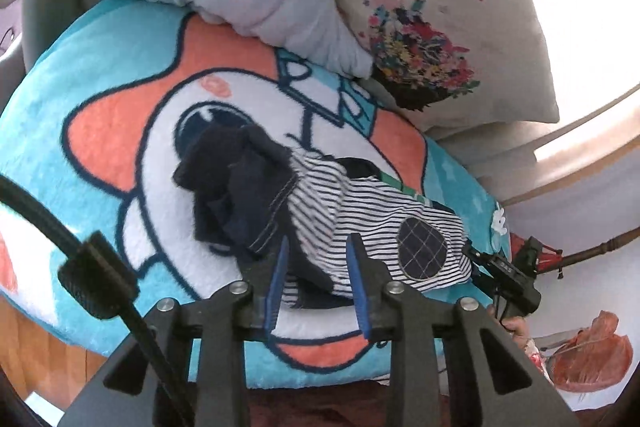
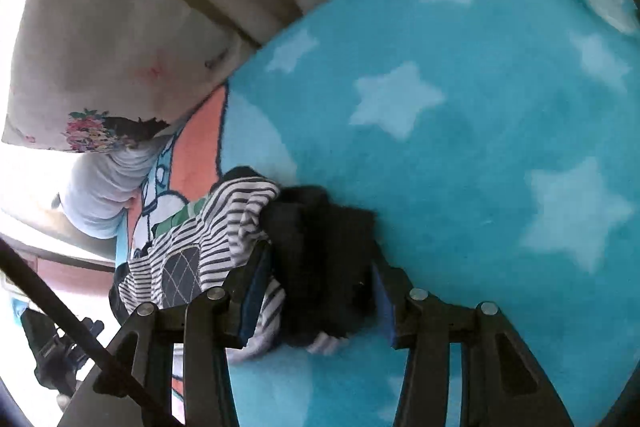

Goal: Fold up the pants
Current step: 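Smooth the striped pants flat with the left gripper while the right gripper releases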

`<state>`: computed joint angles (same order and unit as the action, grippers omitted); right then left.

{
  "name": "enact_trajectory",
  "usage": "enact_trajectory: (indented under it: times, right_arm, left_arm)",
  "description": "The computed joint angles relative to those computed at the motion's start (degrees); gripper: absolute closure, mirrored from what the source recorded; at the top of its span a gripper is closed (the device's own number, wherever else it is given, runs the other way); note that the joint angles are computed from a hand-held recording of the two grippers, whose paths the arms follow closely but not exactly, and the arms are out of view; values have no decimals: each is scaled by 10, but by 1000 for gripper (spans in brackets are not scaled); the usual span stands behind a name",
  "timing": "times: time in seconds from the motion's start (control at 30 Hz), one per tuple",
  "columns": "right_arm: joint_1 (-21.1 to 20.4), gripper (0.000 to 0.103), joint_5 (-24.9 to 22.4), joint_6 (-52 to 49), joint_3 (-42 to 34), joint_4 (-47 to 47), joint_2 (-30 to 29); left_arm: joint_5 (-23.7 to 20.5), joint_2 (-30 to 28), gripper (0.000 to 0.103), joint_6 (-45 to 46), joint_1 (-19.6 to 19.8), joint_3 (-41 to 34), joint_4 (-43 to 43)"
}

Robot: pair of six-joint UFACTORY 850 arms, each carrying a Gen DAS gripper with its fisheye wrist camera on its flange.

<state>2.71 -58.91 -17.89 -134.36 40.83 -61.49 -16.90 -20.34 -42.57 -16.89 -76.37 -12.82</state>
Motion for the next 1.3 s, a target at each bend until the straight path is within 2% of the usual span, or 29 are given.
enact_trajectory:
  times: [0.03, 0.07, 0.1, 0.13, 0.27, 0.33, 0.4, 0.5, 0.57, 0.6, 0.67, 0.73, 0.8, 0.87, 1.0, 1.17, 1.23, 1.3]
  right_arm:
    - [4, 63, 10, -3, 11, -1, 6]
    - [5, 82, -5, 4, -3, 5, -3]
    - [4, 86, -29, 18, -30, 10, -18]
    - [3, 87, -30, 21, -35, 11, -17]
    - [1, 88, 35, -1, 8, -10, 32]
    - [4, 88, 61, 26, 0, -70, 35]
    - [5, 88, 65, 57, -14, -119, 27]
    - [7, 82, 36, 97, -51, -168, -1]
    - [12, 77, 40, 116, -40, -205, 3]
    - [13, 74, 66, 117, -4, -209, 25]
    - [14, 72, 115, 131, 50, -221, 64]
    - [20, 71, 159, 149, 88, -254, 97]
    - [26, 71, 192, 133, 112, -254, 121]
    - [36, 71, 202, 97, 127, -222, 136]
    - [62, 72, 168, 11, 139, -155, 139]
    - [113, 72, 162, -49, 181, -155, 148]
    - [131, 72, 159, -64, 197, -163, 153]
    - [140, 72, 144, -60, 205, -170, 152]
  left_arm:
    - [-1, -2, 72, -4, -1, -5, 7]
    - [0, -3, 72, -5, 0, -7, 9]
    - [1, -3, 72, -5, 0, -7, 9]
    - [2, -4, 71, -4, 1, -8, 9]
    - [1, -17, 71, -18, 6, -26, 31]
    - [0, -31, 70, -29, 6, -45, 52]
    - [-2, -45, 67, -26, 5, -62, 61]
    - [-20, -79, 67, -11, 3, -99, 60]
    - [-60, -111, 67, -23, -2, -136, 92]
    - [-99, -132, 67, -41, -5, -161, 115]
    - [-159, -163, 67, -34, -5, -194, 105]
    - [-197, -181, 70, -18, -3, -204, 79]
    - [-181, -173, 72, -9, -3, -182, 55]
    - [-151, -155, 72, 9, -2, -157, 38]
    - [-101, -112, 71, 30, 0, -104, 6]
    - [-52, -47, 66, -34, -5, -47, 94]
    - [-38, -28, 56, -72, -7, -33, 152]
    - [-29, -17, 51, -118, -10, -27, 217]
